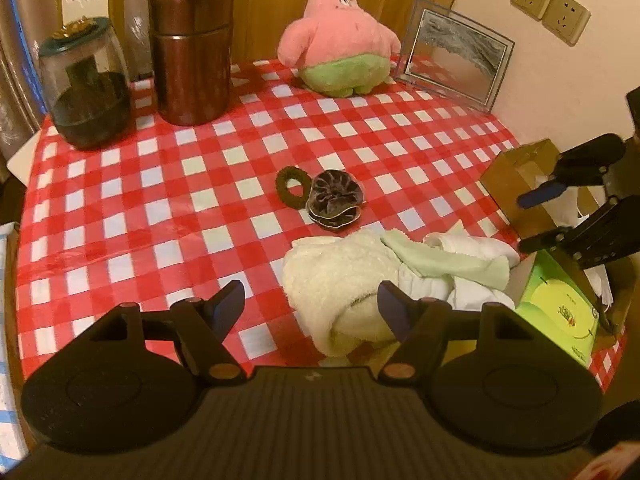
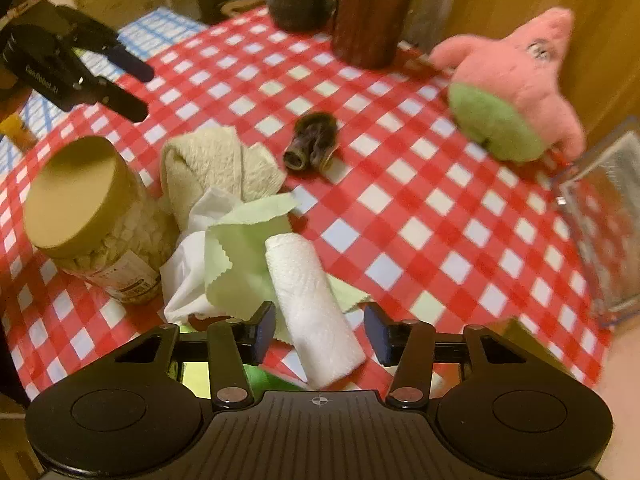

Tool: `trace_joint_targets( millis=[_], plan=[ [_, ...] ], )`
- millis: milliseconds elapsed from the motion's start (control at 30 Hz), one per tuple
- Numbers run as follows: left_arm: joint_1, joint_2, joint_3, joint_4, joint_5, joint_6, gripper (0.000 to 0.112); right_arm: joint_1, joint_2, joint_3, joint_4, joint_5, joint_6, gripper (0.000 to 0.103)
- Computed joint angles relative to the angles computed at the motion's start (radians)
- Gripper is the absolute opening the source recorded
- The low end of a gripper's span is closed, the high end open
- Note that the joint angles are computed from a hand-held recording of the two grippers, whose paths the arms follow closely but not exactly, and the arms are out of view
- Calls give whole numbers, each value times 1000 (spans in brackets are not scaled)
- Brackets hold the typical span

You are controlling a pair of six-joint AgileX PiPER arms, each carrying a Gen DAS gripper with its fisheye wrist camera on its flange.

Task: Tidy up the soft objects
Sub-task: 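Reach right tool toward the white paper towel roll while left approaches towel, then grasp the paper towel roll with right tool while left grasps cream towel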

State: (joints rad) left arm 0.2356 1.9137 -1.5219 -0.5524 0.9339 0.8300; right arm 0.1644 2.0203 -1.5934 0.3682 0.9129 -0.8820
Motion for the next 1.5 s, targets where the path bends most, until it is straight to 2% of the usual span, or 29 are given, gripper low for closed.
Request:
trace_joint_targets(
  millis=[167, 367, 500, 567, 733, 967, 1100, 1133, 1167, 1233, 1333, 1500],
  plan=[
    [-15, 61, -47, 4, 11, -27, 70, 29, 118, -132, -34, 93, 35, 46],
    [-36, 126, -91, 32, 17, -73, 70, 54, 196, -203, -92, 105, 75, 45],
    [-38, 178, -133, 26, 33, -98, 70, 57, 213, -211, -96, 103, 77, 38],
    [-38, 201, -153, 21, 38, -117, 70, 55, 204, -192, -89, 88, 68, 36],
    [-47, 237, -192, 16, 58, -144, 70, 33, 154, -127, -35, 16, 63, 22],
    [-64, 290, -251, 23, 102, -201, 70, -3, 78, -40, 38, -78, 58, 19],
    [-68, 350, -322, 28, 172, -273, 70, -5, 55, -13, 44, -115, 78, 19],
    [-69, 357, -327, 28, 177, -282, 68, -4, 49, -2, 44, -129, 83, 19],
    [-69, 364, -333, 27, 185, -284, 56, -5, 44, 9, 47, -141, 84, 19],
    [-66, 372, -343, 25, 207, -289, 43, -7, 29, 31, 54, -162, 88, 19],
    [-60, 357, -323, 13, 211, -265, 28, -12, 4, 63, 81, -186, 87, 19],
    [-38, 287, -252, -26, 164, -227, 22, -12, -51, 119, 103, -231, 93, 19]
  ],
)
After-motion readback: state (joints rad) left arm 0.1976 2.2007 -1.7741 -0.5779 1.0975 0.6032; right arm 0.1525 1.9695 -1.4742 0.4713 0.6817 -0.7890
